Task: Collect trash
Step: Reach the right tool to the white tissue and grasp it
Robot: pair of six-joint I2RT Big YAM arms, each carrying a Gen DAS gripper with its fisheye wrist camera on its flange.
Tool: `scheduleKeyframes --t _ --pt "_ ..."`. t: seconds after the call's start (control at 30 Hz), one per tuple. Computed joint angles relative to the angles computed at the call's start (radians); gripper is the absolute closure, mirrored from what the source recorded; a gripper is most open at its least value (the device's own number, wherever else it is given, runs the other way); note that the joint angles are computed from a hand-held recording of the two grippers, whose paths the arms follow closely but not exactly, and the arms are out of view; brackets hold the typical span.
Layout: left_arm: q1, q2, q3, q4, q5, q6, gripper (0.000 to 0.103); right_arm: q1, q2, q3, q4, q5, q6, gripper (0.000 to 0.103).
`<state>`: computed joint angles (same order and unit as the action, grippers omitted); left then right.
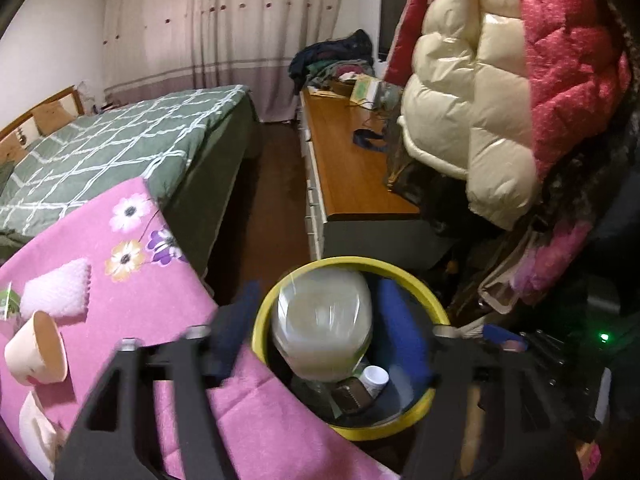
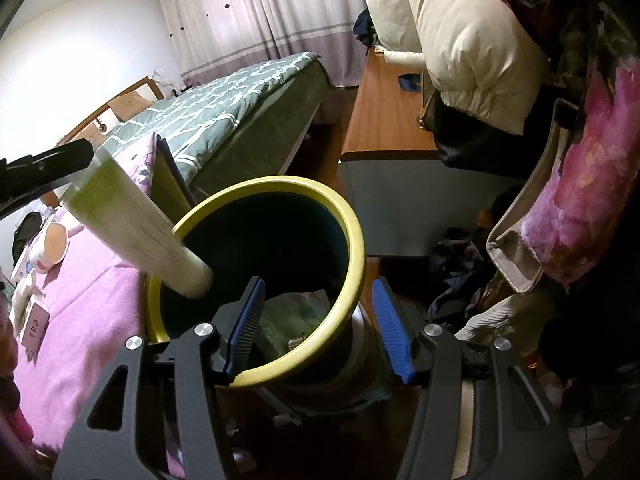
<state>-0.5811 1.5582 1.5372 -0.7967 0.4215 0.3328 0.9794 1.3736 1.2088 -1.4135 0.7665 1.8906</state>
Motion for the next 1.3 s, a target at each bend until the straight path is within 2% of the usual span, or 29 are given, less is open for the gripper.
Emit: scheduleKeyframes --t 0.2,0.27,0.33,0.47,0.63,0.73,0.83,0.97,1.03,1.17,1.3 --pt "0.082 -0.043 -0.023 0.004 0.047 -0.018 0.025 -0.003 0.025 0.033 0.008 0.003 -0.04 0.049" --pt "0.131 -0.071 -0.038 0.0 0.065 -0.022 0.02 -0.005 0.042 0.055 0.022 0.006 -0.075 0.049" --pt "0.18 -0.101 -0.06 0.008 0.069 -0.022 0.019 -0.009 0.06 0.08 0.043 0.01 -0.12 0.049" --pt "0.318 -0.16 -0.115 0.033 0.098 -0.034 0.014 -0.024 0.12 0.154 0.124 0.007 -0.267 0.049" --pt "0.498 -0.198 -0.171 0.076 0.068 -0.033 0.014 -0.043 0.225 0.286 0.228 -0.019 -0.481 0.049" --pt "0.606 -0.183 -0.18 0.102 0.042 -0.03 0.014 -0.05 0.318 0.416 0.266 -0.035 -0.619 0.049" --pt "0.679 -0.136 -0.16 0.101 0.032 -0.039 0.014 -0.054 0.418 0.57 0.288 -0.049 -0.755 0.049" --pt "0.75 -0.054 -0.129 0.118 0.01 -0.055 0.014 -0.059 0.558 0.798 0.286 -0.077 -0.903 0.049" --pt "0.77 -0.022 -0.121 0.138 -0.008 -0.062 0.014 -0.063 0.619 0.899 0.274 -0.096 -0.95 0.049" --pt "0.791 0.034 -0.102 0.17 -0.049 -0.077 0.014 -0.076 0.771 1.153 0.188 -0.132 -1.011 0.049" --pt "0.797 0.078 -0.077 0.185 -0.075 -0.09 0.014 -0.085 0.922 1.4 0.068 -0.166 -1.019 0.049"
